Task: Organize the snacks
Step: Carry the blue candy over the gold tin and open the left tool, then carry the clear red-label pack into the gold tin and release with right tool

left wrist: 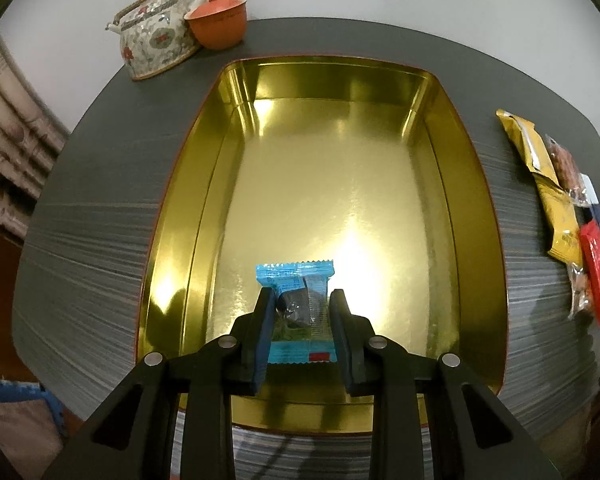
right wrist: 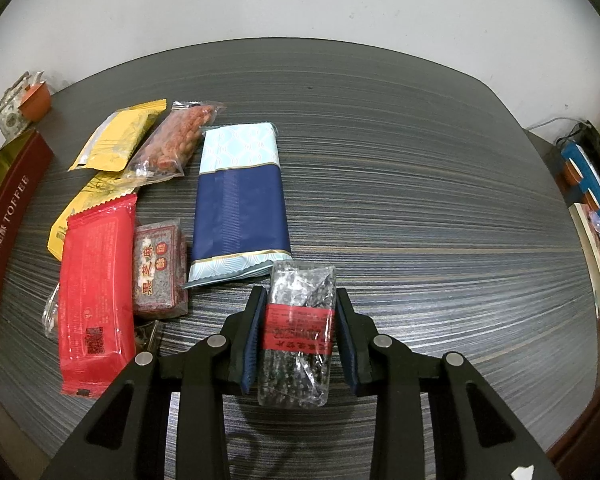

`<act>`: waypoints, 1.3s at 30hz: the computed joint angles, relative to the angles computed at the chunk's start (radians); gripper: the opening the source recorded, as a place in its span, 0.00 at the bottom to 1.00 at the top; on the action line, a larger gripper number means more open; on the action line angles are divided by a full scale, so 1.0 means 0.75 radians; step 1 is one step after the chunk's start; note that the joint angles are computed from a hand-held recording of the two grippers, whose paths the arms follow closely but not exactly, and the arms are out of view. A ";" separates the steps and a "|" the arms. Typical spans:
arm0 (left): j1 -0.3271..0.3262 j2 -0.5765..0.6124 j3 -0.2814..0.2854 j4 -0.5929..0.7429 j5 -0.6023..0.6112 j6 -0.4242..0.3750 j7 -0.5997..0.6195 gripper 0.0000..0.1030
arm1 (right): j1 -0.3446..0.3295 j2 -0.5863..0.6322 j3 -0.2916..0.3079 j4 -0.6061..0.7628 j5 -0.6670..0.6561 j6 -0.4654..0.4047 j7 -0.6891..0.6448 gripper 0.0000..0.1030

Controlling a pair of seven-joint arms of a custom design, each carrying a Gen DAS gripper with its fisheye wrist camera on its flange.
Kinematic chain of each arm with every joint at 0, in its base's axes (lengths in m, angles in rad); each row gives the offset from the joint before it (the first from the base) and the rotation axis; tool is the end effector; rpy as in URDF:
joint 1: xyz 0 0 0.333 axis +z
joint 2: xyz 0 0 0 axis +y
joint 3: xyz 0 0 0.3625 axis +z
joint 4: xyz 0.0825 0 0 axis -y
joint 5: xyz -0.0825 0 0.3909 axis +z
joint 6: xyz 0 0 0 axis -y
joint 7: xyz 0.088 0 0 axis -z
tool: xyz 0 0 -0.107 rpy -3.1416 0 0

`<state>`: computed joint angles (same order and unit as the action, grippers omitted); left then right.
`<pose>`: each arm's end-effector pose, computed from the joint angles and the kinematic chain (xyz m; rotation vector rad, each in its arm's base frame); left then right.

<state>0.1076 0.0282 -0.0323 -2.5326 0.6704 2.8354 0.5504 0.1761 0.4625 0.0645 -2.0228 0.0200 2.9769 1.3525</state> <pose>0.4816 0.0041 0.3263 -2.3800 1.4429 -0.2263 0.6495 0.1540 0.3090 -2.2957 1.4793 -0.4453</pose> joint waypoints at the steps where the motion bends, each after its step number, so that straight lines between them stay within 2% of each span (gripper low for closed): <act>1: -0.001 0.001 0.002 0.002 0.026 -0.003 -0.019 0.28 | 0.009 0.001 -0.013 0.005 -0.004 -0.006 0.010 0.28; 10: 0.001 0.000 0.005 -0.013 0.105 0.008 -0.092 0.28 | 0.138 0.023 -0.149 0.037 -0.109 -0.029 0.200 0.25; 17: -0.006 0.001 -0.002 -0.005 0.147 -0.021 -0.105 0.29 | 0.118 0.037 -0.146 0.059 -0.155 -0.028 0.246 0.24; 21: -0.001 -0.002 -0.004 -0.011 0.059 -0.006 -0.034 0.31 | 0.111 0.043 -0.146 0.063 -0.166 -0.023 0.259 0.24; 23: 0.003 -0.013 -0.003 -0.019 0.012 0.012 0.001 0.33 | 0.111 0.039 -0.150 0.059 -0.169 -0.017 0.269 0.24; 24: 0.005 -0.020 -0.002 -0.022 0.020 0.019 -0.007 0.38 | 0.135 0.025 -0.168 0.040 -0.180 -0.008 0.294 0.23; 27: 0.014 -0.043 -0.003 -0.026 0.073 0.035 -0.053 0.59 | 0.170 -0.001 -0.202 0.013 -0.210 0.016 0.340 0.23; 29: 0.026 -0.066 -0.008 -0.031 0.131 0.053 -0.104 0.61 | 0.171 -0.013 -0.211 0.011 -0.227 0.031 0.354 0.23; 32: 0.049 -0.103 -0.023 -0.036 0.210 0.057 -0.177 0.62 | 0.146 -0.039 -0.172 0.007 -0.220 0.037 0.344 0.23; 36: 0.089 -0.152 -0.037 -0.048 0.263 0.053 -0.213 0.65 | 0.099 -0.074 -0.071 -0.002 -0.181 0.045 0.269 0.23; 39: 0.126 -0.193 -0.046 -0.068 0.277 0.054 -0.226 0.65 | 0.056 -0.099 0.044 -0.011 -0.124 0.048 0.159 0.23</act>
<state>0.2017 -0.1168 -0.0668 -2.5835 0.8784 2.8762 0.3805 0.2182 0.3879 0.0976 -2.0313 -0.0729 3.0127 1.4718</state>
